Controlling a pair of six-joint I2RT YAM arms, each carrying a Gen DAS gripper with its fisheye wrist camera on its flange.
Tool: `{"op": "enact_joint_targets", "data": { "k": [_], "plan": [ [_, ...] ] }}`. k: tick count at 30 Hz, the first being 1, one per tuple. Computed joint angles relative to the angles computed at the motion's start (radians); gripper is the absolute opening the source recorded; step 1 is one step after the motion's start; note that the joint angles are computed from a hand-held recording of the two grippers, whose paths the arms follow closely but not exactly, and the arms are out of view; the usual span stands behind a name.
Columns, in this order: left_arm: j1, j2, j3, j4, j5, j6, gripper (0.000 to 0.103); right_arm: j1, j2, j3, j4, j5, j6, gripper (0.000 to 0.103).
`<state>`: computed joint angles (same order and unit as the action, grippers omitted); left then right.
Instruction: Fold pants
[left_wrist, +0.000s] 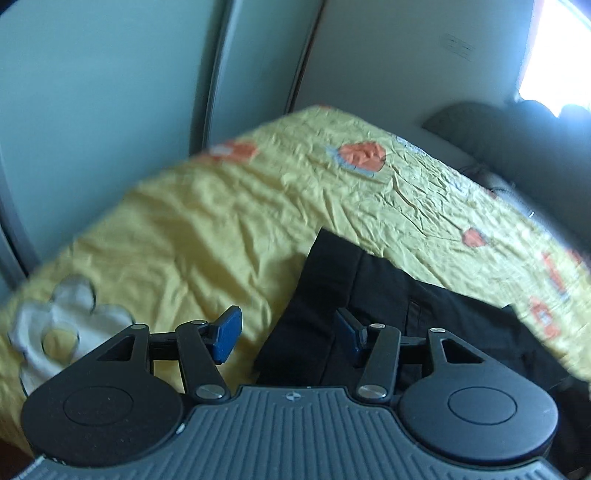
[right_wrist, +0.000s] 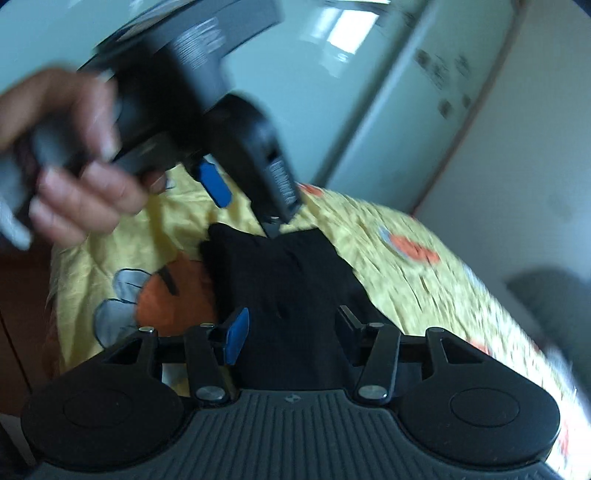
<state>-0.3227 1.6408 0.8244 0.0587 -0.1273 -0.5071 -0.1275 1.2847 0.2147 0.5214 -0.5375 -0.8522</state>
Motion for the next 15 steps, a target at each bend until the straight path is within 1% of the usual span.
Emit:
{"op": "enact_joint_targets", "data": {
  "k": [1, 3, 6, 7, 9, 11, 13, 14, 15],
  "plan": [
    [0.026, -0.01, -0.01, -0.004, 0.059, -0.017, 0.06, 0.03, -0.001, -0.013, 0.017, 0.021, -0.013, 0.051],
    [0.059, -0.022, -0.03, -0.002, 0.144, -0.042, 0.061, 0.087, 0.015, -0.024, 0.04, 0.074, -0.039, 0.051],
    [0.085, -0.021, -0.043, -0.003, 0.229, -0.072, 0.061, 0.163, 0.02, -0.058, 0.082, 0.153, -0.068, 0.051],
    [0.092, -0.019, -0.042, -0.007, 0.253, -0.082, 0.062, 0.179, 0.036, -0.066, 0.116, 0.18, -0.076, 0.051],
    [0.104, -0.01, -0.041, -0.008, 0.287, -0.103, 0.063, 0.214, 0.094, -0.084, 0.224, 0.24, -0.088, 0.05],
    [0.122, -0.002, -0.039, -0.008, 0.333, -0.134, 0.064, 0.251, 0.205, -0.094, 0.39, 0.305, -0.096, 0.05],
    [0.15, 0.011, -0.04, 0.005, 0.407, -0.16, 0.065, 0.282, 0.301, -0.102, 0.538, 0.374, -0.128, 0.05],
    [0.163, 0.018, -0.04, 0.008, 0.444, -0.175, 0.066, 0.292, 0.327, -0.1, 0.571, 0.392, -0.137, 0.05],
    [0.172, 0.024, -0.04, 0.009, 0.472, -0.19, 0.066, 0.296, 0.317, -0.102, 0.56, 0.396, -0.145, 0.05]
  ]
}}
